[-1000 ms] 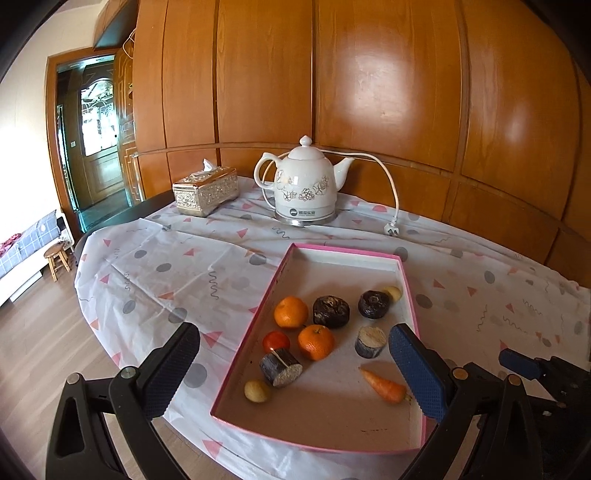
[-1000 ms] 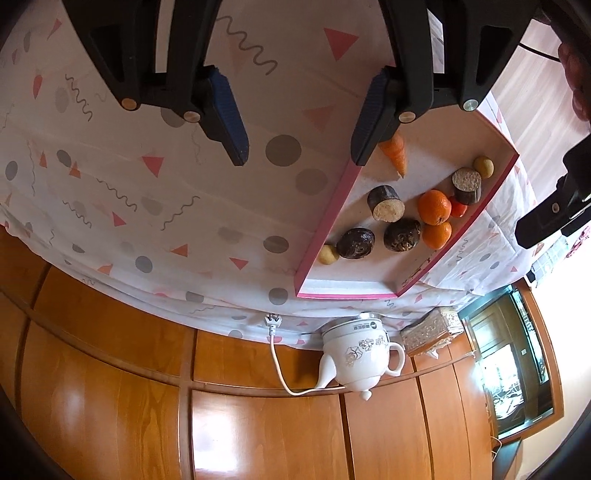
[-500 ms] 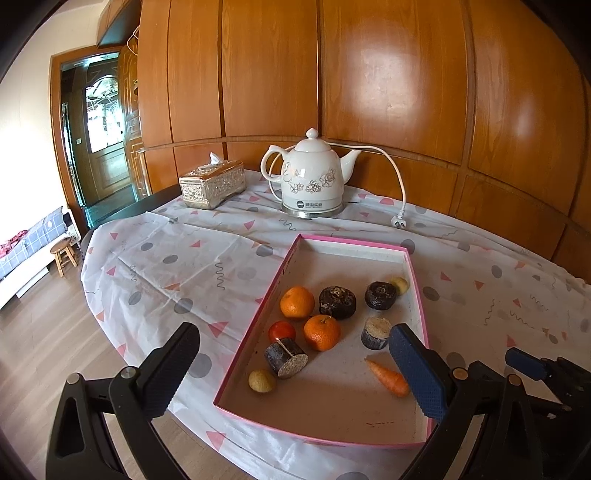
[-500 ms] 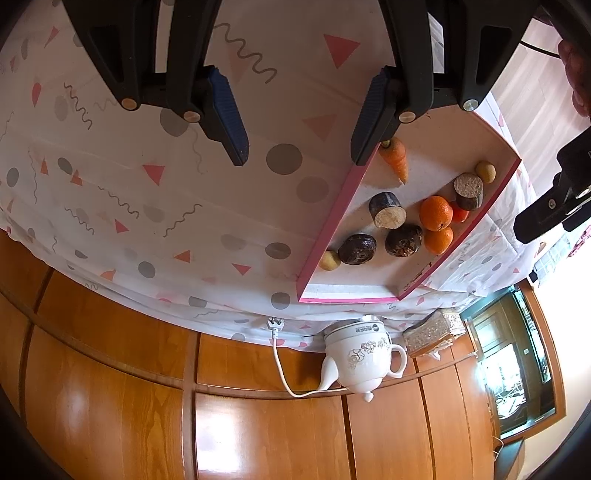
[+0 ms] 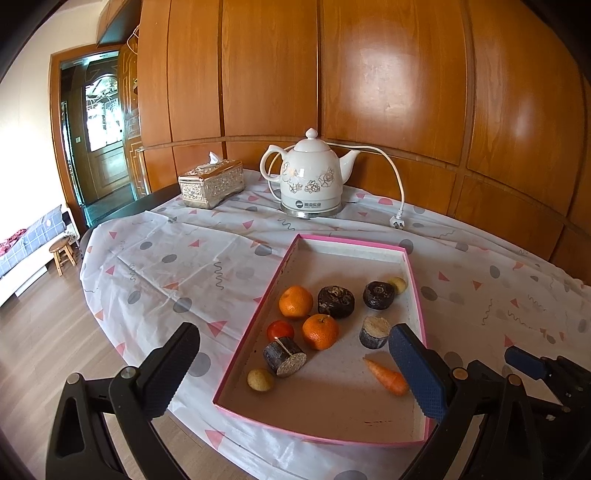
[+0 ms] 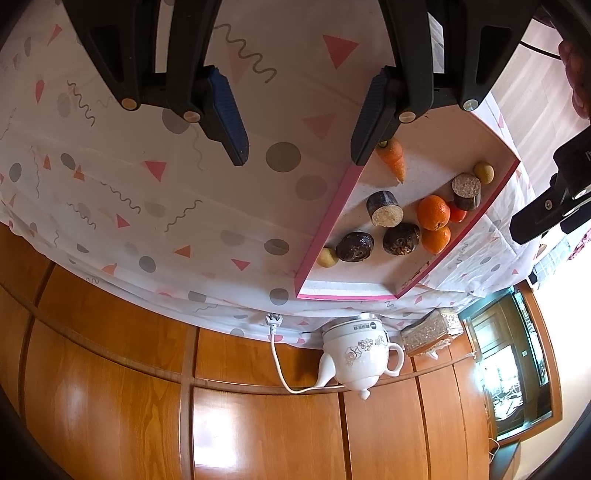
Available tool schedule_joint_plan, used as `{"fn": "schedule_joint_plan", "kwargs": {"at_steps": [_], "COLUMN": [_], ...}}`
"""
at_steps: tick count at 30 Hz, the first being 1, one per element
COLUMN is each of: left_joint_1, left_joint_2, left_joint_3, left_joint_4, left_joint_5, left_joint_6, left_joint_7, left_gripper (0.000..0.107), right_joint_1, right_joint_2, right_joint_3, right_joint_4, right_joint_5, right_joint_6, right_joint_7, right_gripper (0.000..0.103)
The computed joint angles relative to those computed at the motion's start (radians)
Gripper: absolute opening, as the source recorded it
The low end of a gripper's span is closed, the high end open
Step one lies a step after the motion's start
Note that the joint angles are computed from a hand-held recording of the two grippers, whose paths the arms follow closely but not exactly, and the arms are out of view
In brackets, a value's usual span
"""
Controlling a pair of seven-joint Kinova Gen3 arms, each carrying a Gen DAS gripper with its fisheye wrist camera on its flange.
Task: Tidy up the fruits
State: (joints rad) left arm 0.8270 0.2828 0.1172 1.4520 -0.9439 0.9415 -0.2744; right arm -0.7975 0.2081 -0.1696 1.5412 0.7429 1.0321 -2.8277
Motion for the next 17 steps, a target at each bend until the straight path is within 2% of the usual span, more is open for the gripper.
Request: {"fn": "schedule_joint_plan", "kwargs": {"at_steps": [17], "left_joint_1": [-0.004], "left_joint_2": [-0.009], "left_joint_3": [0.006], "left_joint_4": [0.009], "left_joint_5": [-0.006], "left_joint_6": [-0.011], "left_joint_7": [0.006], "left_gripper": [0.103], "right_joint_1": [0.000], "right_joint_2": [0.003], "right_joint_3": [0.001], "right_joint_4": [-0.003], "right_joint_5": [-0.005], "right_joint_6": [0.001], "right_joint_7": [0.004], "right_gripper": [0.059]}}
